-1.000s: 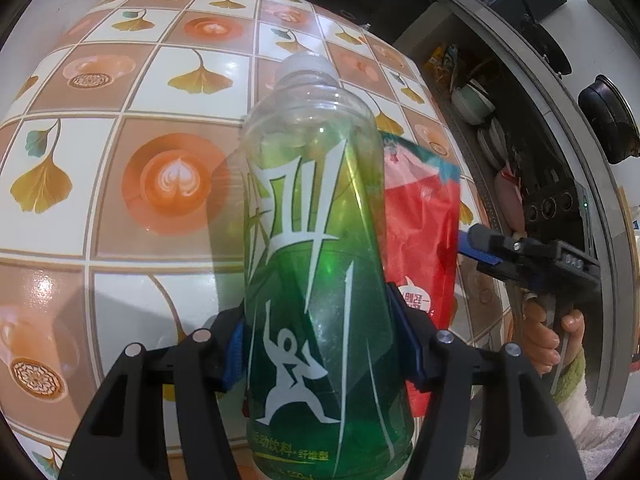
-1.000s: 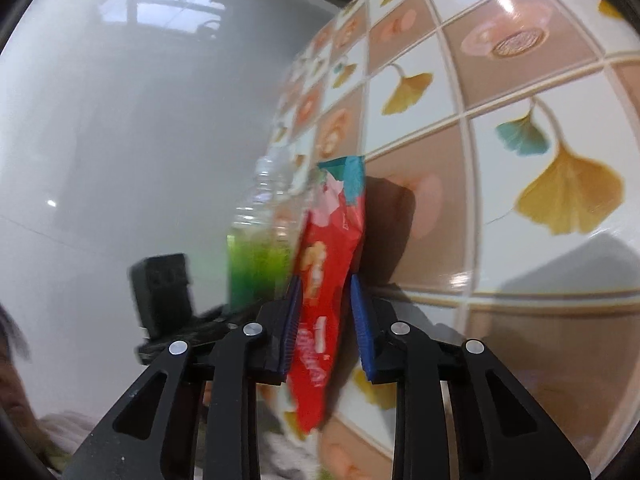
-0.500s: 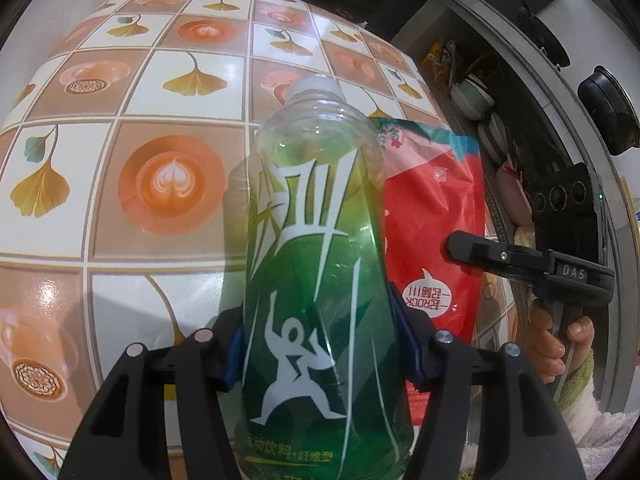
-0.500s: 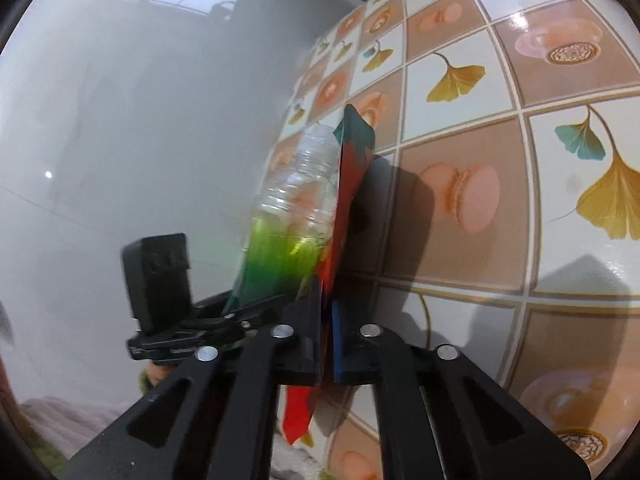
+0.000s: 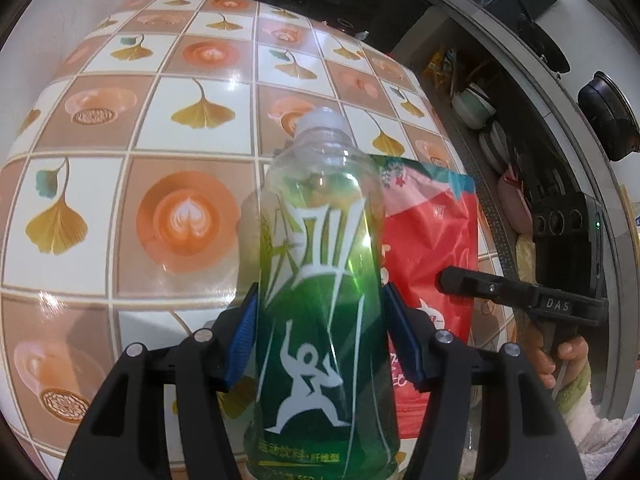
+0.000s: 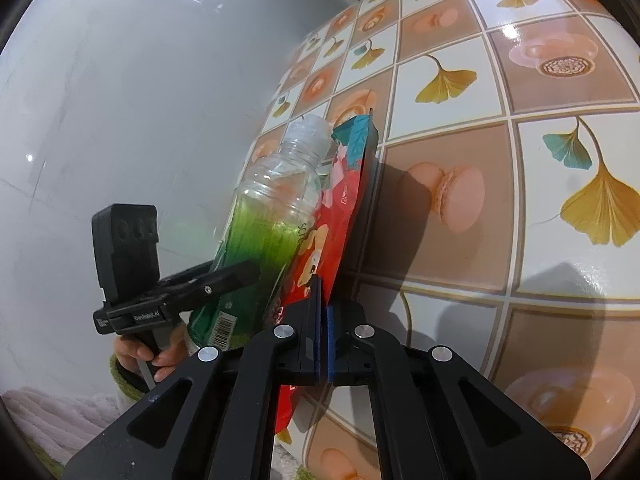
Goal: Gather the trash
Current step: 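Lift the bottle and snack bag and carry them toward the blue wastebasket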
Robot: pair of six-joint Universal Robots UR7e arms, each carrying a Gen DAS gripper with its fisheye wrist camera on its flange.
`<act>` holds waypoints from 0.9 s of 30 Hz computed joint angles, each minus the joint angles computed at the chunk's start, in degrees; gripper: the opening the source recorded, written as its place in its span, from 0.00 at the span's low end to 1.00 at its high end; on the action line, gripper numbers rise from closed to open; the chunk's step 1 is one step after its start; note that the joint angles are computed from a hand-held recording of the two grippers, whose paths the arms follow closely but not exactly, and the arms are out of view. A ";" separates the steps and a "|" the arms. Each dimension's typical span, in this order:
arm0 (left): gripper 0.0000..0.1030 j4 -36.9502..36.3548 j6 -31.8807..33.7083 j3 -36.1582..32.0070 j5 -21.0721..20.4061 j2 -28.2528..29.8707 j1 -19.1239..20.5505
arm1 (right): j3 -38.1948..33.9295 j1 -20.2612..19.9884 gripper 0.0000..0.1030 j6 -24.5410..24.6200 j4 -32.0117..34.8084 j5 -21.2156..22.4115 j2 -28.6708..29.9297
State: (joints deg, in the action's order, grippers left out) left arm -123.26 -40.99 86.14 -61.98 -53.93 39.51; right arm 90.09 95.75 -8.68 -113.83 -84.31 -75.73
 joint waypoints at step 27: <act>0.54 1.62 3.40 -0.94 9.34 2.65 -2.75 | 1.02 -0.74 0.00 -1.34 -2.51 1.85 -0.77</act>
State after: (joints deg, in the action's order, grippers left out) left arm -121.64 -37.59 85.20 -52.64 -51.28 36.76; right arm 91.11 95.01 -10.01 -116.34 -82.46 -76.50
